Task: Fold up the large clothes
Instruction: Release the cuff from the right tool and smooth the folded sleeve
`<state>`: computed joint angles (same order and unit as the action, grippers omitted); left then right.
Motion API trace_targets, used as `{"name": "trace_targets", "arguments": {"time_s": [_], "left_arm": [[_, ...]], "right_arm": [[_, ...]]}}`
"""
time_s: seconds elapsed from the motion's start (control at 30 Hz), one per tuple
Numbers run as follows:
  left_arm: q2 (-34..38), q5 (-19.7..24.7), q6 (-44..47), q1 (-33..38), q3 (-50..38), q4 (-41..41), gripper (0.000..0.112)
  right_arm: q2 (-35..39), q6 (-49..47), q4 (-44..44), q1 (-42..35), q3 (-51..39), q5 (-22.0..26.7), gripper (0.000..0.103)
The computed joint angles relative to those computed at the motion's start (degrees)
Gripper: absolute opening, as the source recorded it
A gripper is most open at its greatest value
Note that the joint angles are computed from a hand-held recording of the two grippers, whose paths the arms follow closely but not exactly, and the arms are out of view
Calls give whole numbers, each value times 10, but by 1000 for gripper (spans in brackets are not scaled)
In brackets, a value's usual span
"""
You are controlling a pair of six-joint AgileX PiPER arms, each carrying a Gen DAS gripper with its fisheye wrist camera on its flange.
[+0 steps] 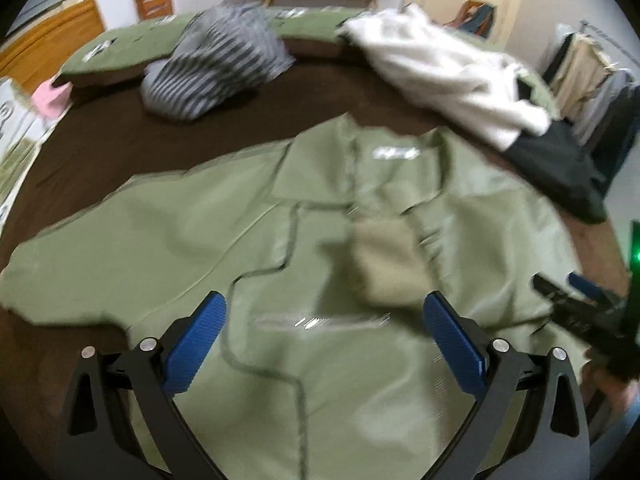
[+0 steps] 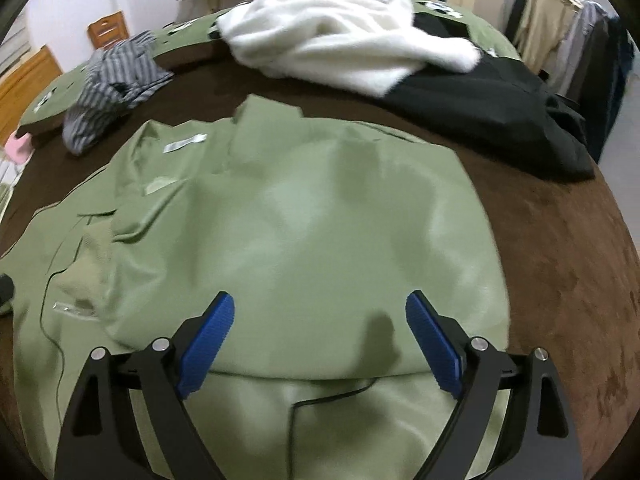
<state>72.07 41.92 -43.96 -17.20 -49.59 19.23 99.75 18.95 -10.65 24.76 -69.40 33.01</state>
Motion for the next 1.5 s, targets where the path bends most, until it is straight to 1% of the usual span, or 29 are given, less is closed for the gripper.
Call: {"name": "trace_targets", "arguments": {"time_s": [0.13, 0.27, 0.43, 0.53, 0.6, 0.7, 0.8, 0.9, 1.07, 1.17, 1.27, 1.4, 1.5], "left_arm": [[50, -33, 15, -24, -29, -8, 97], [121, -36, -50, -55, -52, 59, 97], [191, -52, -55, -36, -46, 61, 98], [203, -54, -81, -19, -31, 76, 98], [198, -69, -78, 11, -14, 52, 98], [192, -105, -43, 45, 8, 5, 98], [195, -109, -45, 40, 10, 26, 98], [193, -118, -32, 46, 16, 11, 98], [191, -94, -29, 44, -2, 10, 97], [175, -79, -24, 46, -7, 7, 97], [148, -62, 10, 62, -10, -14, 97], [101, -35, 48, 88, -14, -33, 97], [51, -13, 99, 131, -9, -64, 97]], "right_arm": [[3, 2, -10, -21, 4, -5, 87], [13, -15, 2, -40, 4, -11, 87], [19, -29, 4, -44, 9, -24, 87], [23, -36, 8, -46, 10, -31, 87], [28, -45, 20, -52, 10, -34, 87], [40, -59, 36, -58, 7, -33, 87], [50, -51, 25, -54, 4, -32, 87], [51, -41, 24, -53, 4, -33, 88], [50, -22, 17, -48, -4, -25, 88], [42, -42, 45, -50, -12, -19, 88], [28, -45, 49, -40, -24, -4, 88], [6, -56, 65, -24, -48, 28, 88], [-7, -52, 68, -7, -62, 43, 88]]}}
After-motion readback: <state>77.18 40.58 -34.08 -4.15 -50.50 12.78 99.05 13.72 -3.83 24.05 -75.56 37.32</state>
